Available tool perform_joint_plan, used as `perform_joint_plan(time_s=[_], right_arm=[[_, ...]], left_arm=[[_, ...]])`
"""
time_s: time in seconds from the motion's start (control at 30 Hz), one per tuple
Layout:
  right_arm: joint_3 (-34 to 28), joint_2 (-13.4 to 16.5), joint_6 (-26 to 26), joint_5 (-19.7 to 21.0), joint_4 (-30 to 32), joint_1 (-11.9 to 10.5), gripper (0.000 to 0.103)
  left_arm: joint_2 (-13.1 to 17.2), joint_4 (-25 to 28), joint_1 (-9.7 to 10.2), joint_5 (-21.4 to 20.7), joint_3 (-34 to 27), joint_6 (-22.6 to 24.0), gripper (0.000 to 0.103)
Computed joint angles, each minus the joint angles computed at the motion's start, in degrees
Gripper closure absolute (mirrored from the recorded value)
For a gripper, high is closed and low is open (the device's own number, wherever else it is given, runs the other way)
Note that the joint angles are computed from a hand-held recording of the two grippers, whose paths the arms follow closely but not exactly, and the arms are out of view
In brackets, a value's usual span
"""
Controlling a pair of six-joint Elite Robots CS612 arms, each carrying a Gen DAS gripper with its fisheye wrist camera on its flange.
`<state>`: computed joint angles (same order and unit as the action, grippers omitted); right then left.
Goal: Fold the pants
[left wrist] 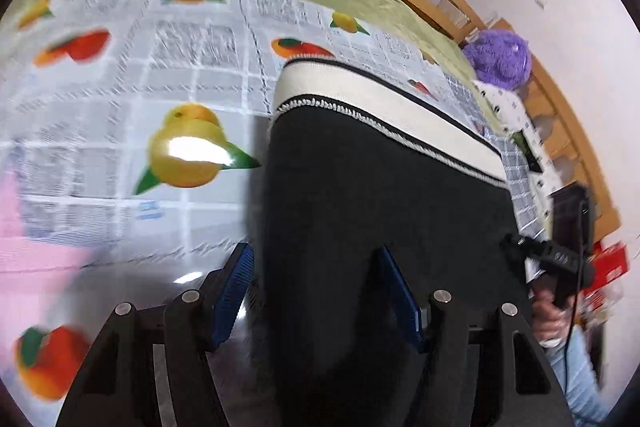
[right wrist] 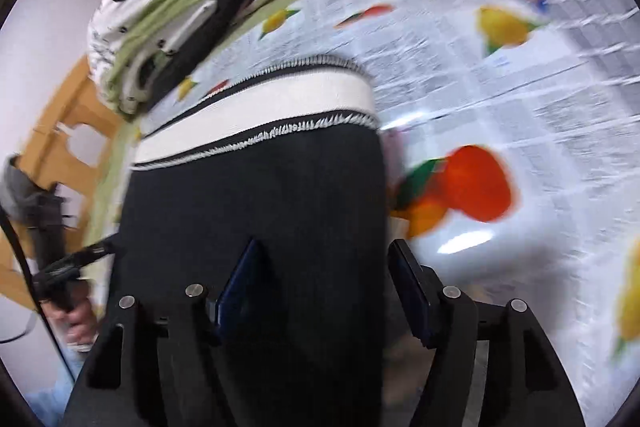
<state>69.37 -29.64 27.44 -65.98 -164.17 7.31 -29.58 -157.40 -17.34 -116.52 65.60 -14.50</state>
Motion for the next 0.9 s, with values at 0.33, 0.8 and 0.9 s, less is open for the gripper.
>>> perform_joint_plan(time_s=[0.33, 0.8, 0.9], right_arm=[[-7.5, 2.7, 2.4, 7.2, -1.2, -0.3, 0.081], [-3.4, -2.1, -2.6, -10.5, 6.4, 3.9, 0.058], [2.1, -5.4, -2.4, -14.8, 3.6, 5.5, 0.058]], left_arm=[[1.4, -4.0, 1.90, -3.1, -4.9, -0.7, 0.081], [-7.0, -3.3, 1.03, 11.5, 9.8, 6.6, 0.049], [-10.8, -6.3, 1.29, 11.4, 16.8, 9.2, 0.049]])
